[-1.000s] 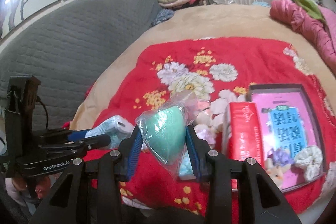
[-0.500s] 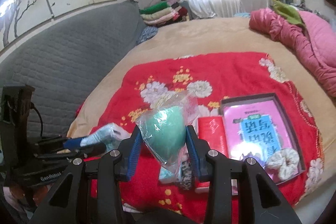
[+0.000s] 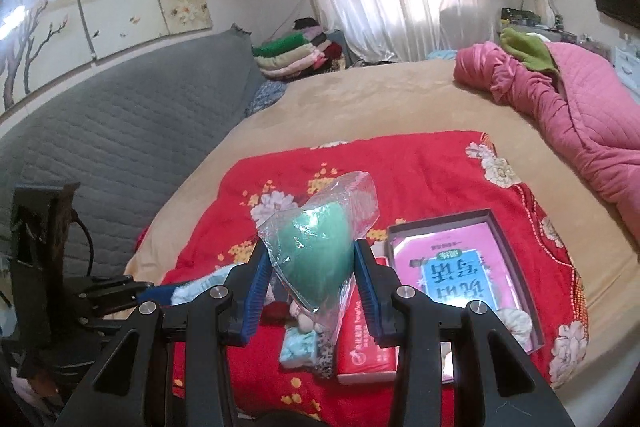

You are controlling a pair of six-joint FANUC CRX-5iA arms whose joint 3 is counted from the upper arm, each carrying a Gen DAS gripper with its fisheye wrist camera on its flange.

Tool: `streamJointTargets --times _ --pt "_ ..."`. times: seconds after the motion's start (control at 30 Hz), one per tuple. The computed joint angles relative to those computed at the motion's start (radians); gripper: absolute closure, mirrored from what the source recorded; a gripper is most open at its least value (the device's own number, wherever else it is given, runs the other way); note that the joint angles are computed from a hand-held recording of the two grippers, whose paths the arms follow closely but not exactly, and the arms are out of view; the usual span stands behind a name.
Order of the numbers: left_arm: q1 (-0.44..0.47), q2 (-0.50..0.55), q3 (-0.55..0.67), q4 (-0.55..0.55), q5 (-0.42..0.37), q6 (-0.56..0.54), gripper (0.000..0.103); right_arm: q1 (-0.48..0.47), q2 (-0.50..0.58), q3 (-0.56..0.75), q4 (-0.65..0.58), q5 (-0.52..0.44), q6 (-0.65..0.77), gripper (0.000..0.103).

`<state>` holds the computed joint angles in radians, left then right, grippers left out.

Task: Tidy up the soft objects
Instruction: 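Carry the white packet and green sponge in both grippers toward the tray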

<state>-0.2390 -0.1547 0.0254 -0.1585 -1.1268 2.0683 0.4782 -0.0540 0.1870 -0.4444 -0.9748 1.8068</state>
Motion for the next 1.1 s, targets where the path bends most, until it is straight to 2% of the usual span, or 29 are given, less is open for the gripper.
streamJointTargets --times 0.3,0.63,1.1 --pt "0.010 0.064 0.038 0.072 0.031 -0.052 0.072 -0.055 0.000 0.005 0.035 0.031 -0.019 0.061" --pt "-0.004 0.150 0.127 0.100 0.050 -0.086 0.072 -0.124 0.017 0.022 0.078 0.059 -0.059 0.061" --pt "-0.028 0.326 0.267 0.129 0.046 -0.139 0.072 -0.145 0.057 0.011 0.163 0.077 -0.101 0.061"
